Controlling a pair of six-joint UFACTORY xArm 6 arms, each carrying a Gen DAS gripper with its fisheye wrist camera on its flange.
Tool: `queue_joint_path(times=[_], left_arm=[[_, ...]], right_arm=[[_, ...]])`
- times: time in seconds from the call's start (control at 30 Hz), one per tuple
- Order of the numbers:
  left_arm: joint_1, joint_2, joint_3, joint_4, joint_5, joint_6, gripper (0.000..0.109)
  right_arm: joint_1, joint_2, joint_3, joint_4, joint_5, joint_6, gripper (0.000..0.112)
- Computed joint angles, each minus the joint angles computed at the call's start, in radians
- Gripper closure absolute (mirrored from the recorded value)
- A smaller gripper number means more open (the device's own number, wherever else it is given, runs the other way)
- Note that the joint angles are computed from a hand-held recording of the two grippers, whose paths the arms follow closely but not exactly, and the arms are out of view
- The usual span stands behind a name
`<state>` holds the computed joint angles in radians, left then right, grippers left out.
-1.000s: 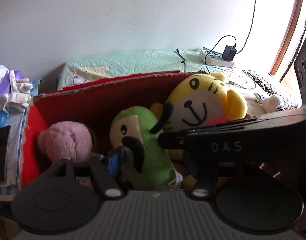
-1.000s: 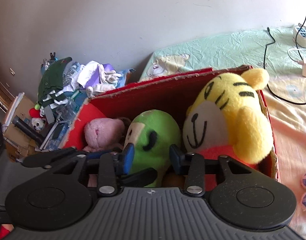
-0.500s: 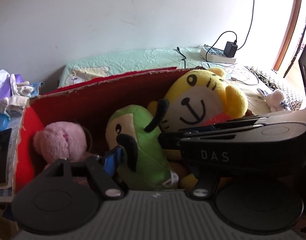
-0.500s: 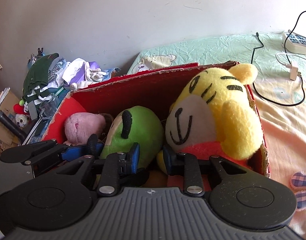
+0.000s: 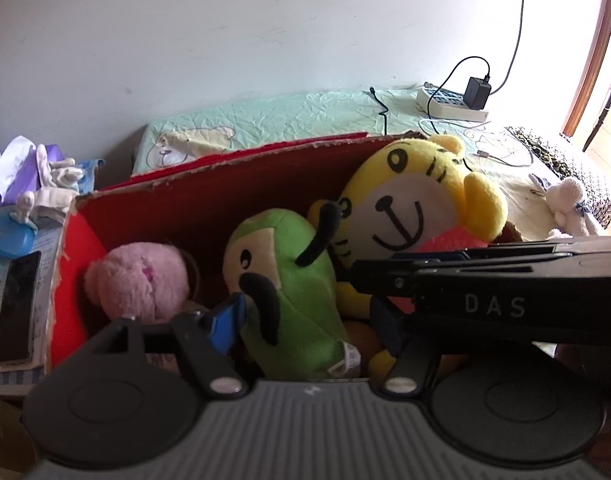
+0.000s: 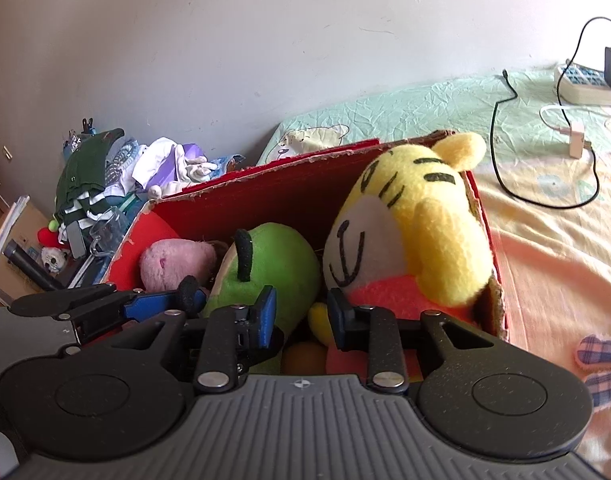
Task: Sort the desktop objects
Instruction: 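Open both grippers to release the bean plush inside the box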
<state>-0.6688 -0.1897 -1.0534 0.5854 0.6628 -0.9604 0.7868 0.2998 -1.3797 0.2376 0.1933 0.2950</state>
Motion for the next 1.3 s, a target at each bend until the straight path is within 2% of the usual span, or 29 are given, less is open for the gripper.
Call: queue_joint_path(times=[0.23,0.63,0.8,0.93,1.3], left_arm=[[-0.007,0.003,-0.015,0.003,0.045,-0.016,0.032],[-0.028,0.017,-0.042,0.004,0.116,-0.044,0.024],[-0.036,0.020,-0.051,0.002,0.144,-0.049,0.023],[-0.033,0.022,-0.051,-0.023,0.150,-0.036,0.023],[-0.062,0.011,-0.062,0.036,0.207,-0.081,0.023]], right_arm=[[0.004,-0.013,0.013,0.090,0.003,-0.059,0.082],[0.005,-0.020,0.032,0.028,-0.015,-0.036,0.082],[0.006,-0.025,0.041,0.021,-0.024,-0.029,0.082],[0.004,-0.023,0.040,-0.036,-0.019,0.013,0.082],[0.008,-0.033,0.056,-0.035,-0.034,0.009,0.079]])
